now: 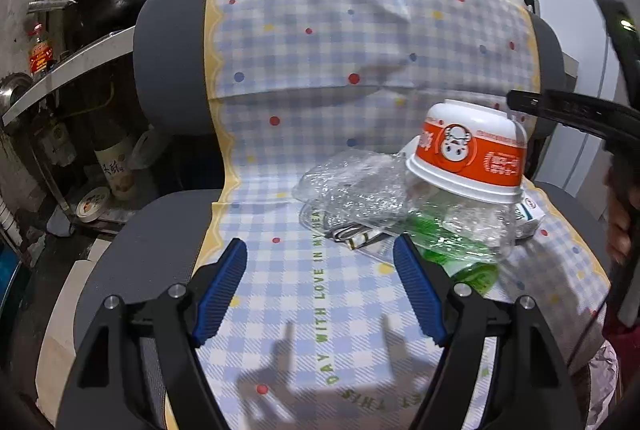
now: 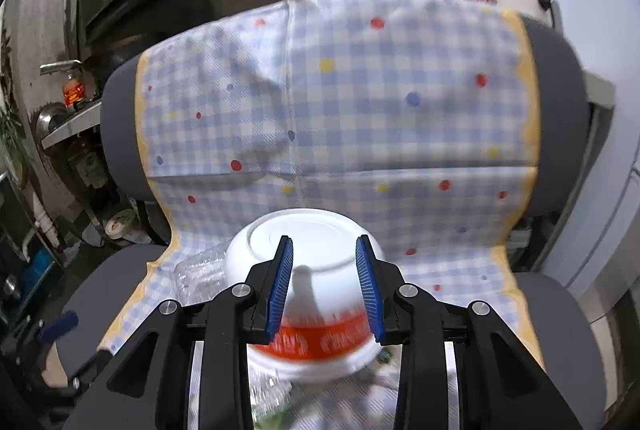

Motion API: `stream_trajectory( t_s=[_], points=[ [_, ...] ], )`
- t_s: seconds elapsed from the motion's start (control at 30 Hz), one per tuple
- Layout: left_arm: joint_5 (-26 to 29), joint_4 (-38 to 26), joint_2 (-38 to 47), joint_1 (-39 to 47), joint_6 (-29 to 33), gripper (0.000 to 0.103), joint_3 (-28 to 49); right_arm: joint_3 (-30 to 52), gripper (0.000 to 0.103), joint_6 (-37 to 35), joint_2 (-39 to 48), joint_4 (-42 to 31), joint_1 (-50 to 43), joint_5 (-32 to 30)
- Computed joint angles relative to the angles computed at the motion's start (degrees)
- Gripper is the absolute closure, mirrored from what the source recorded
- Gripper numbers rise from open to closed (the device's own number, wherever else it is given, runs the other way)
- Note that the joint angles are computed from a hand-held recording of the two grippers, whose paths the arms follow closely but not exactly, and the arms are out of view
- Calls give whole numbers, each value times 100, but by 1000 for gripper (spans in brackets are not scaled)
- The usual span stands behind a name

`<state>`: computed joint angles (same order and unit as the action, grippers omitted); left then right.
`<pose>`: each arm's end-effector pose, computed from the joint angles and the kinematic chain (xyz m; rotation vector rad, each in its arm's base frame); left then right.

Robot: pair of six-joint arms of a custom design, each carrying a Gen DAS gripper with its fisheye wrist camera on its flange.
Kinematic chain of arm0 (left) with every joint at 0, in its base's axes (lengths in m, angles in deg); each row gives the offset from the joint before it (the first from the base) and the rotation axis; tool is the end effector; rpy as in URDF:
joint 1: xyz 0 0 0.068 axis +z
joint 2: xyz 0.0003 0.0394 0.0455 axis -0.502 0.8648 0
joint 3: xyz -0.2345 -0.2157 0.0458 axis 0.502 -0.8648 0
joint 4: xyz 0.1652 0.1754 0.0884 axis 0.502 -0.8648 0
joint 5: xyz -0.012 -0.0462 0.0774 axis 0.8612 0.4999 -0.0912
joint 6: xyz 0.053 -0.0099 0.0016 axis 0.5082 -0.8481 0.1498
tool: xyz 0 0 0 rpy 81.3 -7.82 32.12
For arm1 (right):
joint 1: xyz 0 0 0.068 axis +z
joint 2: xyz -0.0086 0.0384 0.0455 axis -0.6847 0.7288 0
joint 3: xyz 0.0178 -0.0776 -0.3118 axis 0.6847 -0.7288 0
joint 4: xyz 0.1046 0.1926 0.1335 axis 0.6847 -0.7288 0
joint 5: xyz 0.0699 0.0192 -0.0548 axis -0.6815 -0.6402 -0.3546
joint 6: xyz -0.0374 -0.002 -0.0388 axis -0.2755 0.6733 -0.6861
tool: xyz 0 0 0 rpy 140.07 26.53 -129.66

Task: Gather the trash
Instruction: 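Grasp the orange-and-white noodle cup with the right tool and lift it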

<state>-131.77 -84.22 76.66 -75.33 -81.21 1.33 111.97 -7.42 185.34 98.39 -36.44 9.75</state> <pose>0.1337 -0.0958 0.1324 -0.5836 2.1770 0.3322 0.3462 0.0606 0.1866 -0.7201 2.1411 0.5856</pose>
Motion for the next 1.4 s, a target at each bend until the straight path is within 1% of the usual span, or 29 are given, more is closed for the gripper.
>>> stream_trajectory(
  t_s=[0.07,0.13,0.2,0.23,0.33,0.4,0.47,0.53,0.6,0.67,0.7,0.8,0.9,0.97,1.03,1.13,1.27,1.33,1.4],
  points=[
    [48,113,28,53,29,29,-63,203,68,5,173,-144,140,90],
    [110,232,89,81,11,29,-129,243,68,-97,169,-333,118,92],
    [127,256,131,42,-45,29,-147,292,68,-373,103,-894,-59,-82],
    [142,279,160,-16,-88,29,-153,237,68,-453,49,-990,-138,-98],
    [124,287,217,-167,-161,29,-122,72,68,-1090,-108,-1602,-571,-314],
    [126,304,257,-281,-185,29,-66,-193,68,-1496,-294,-1754,-955,-402],
    [110,273,337,-396,-244,29,19,-369,68,-1810,-426,-1898,-1168,-272],
    [62,153,435,-583,-364,29,152,-585,68,-2330,-517,-2088,-1472,-109],
    [49,71,523,-716,-423,29,265,-872,68,-2727,-607,-1950,-1784,124],
    [44,-40,641,-845,-507,29,398,-1095,68,-3011,-660,-1696,-2186,188],
    [59,-56,694,-887,-515,29,456,-1106,68,-3114,-639,-1691,-2393,167],
    [75,-116,838,-997,-546,29,634,-908,68,-3382,-473,-1969,-3048,-87],
    [89,-184,946,-1072,-568,29,794,-604,67,-3724,-207,-2466,-3574,-507],
    [91,-274,1050,-1126,-576,29,937,-491,67,-3849,-31,-2661,-3642,-371],
    [81,-409,1148,-1193,-601,29,1079,-542,67,-3972,17,-2592,-3756,-253],
    [100,-574,1275,-1247,-647,29,1231,-528,67,-4307,76,-2768,-3959,-140],
    [158,-566,1371,-1226,-616,29,1310,-582,67,-4791,-21,-3036,-4275,-84],
    [182,-524,1423,-1220,-564,29,1352,-553,67,-4898,-33,-3150,-4368,-83],
    [199,-465,1478,-1235,-512,29,1388,-616,67,-4881,-68,-3047,-4366,143]
  ],
)
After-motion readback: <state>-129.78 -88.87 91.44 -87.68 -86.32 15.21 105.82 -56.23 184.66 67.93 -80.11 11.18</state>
